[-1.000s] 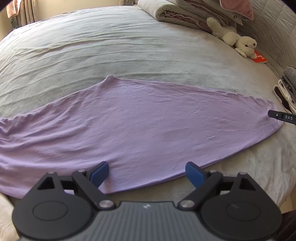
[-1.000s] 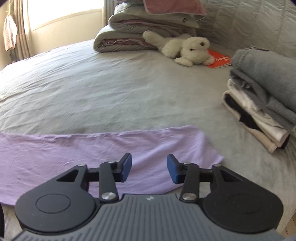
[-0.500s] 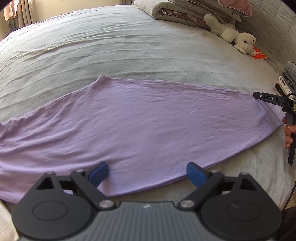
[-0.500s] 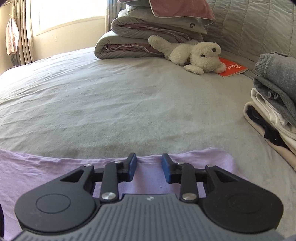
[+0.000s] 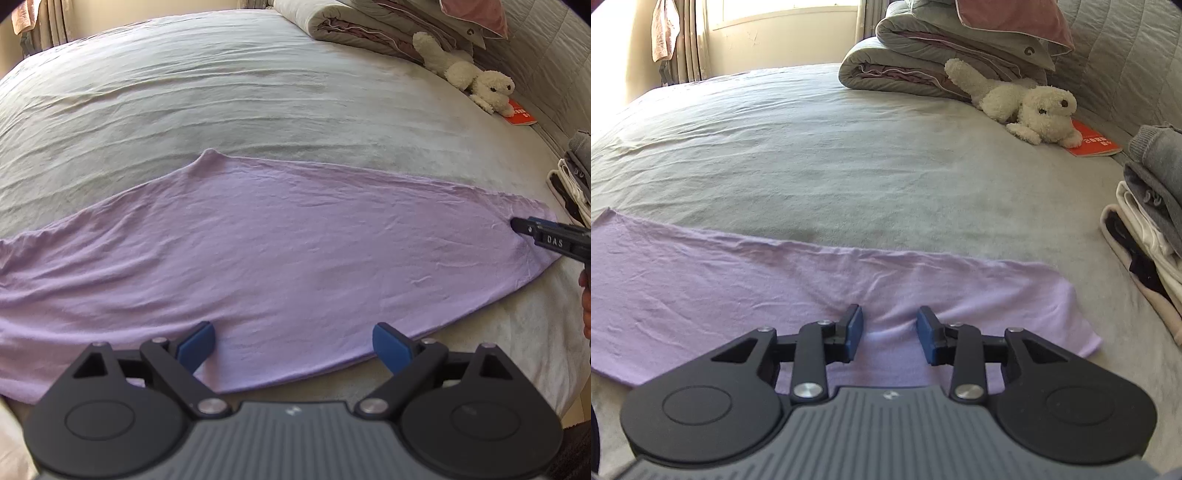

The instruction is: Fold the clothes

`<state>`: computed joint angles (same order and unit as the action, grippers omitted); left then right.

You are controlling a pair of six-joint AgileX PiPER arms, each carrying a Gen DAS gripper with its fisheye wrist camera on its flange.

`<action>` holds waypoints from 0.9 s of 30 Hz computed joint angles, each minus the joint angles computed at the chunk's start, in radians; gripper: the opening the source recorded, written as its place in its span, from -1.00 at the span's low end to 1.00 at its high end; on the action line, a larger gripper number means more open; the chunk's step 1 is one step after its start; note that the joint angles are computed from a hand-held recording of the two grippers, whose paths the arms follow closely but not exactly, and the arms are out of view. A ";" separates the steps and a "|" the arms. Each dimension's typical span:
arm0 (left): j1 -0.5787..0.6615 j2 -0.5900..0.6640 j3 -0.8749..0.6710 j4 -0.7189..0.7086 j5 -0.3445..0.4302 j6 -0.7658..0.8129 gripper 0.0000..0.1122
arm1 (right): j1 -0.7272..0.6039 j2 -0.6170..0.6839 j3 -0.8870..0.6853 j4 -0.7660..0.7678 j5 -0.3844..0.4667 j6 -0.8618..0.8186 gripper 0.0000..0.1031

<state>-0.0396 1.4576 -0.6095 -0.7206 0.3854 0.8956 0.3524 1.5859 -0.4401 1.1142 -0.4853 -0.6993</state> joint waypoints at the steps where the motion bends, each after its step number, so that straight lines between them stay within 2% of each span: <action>1: -0.003 0.001 0.003 0.000 -0.007 0.003 0.67 | -0.031 0.017 -0.011 -0.059 -0.002 0.053 -0.28; 4: 0.000 0.002 0.004 -0.006 -0.011 0.021 0.67 | -0.082 0.076 -0.029 -0.139 -0.072 0.154 -0.27; 7: 0.002 0.002 0.006 -0.015 -0.012 0.033 0.67 | -0.139 0.086 0.020 -0.270 -0.144 0.322 -0.23; 10: 0.000 0.003 0.006 -0.015 -0.015 0.031 0.67 | -0.143 0.058 0.054 -0.158 -0.229 0.268 -0.23; 11: 0.000 0.004 0.006 -0.015 -0.016 0.030 0.67 | -0.158 0.029 0.075 -0.158 -0.234 0.282 -0.23; 15: -0.002 0.005 0.006 -0.016 -0.020 0.027 0.67 | -0.225 -0.086 0.163 -0.255 -0.191 0.369 -0.23; 18: -0.004 0.006 0.006 -0.016 -0.023 0.025 0.67 | -0.255 -0.103 0.189 -0.337 -0.127 0.377 -0.23; 20: -0.005 0.007 0.006 -0.017 -0.025 0.023 0.67 | -0.247 -0.074 0.181 -0.291 -0.118 0.297 -0.23; 23: 0.001 0.004 0.007 -0.024 -0.023 0.033 0.67 | -0.247 -0.075 0.181 -0.150 -0.154 0.198 -0.23; 25: 0.005 0.003 0.006 -0.031 -0.019 0.040 0.67 | -0.328 -0.136 0.206 -0.208 -0.114 0.274 -0.23; 27: 0.006 0.006 0.003 -0.029 -0.019 0.037 0.67 | -0.418 -0.180 0.233 -0.353 -0.066 0.412 -0.20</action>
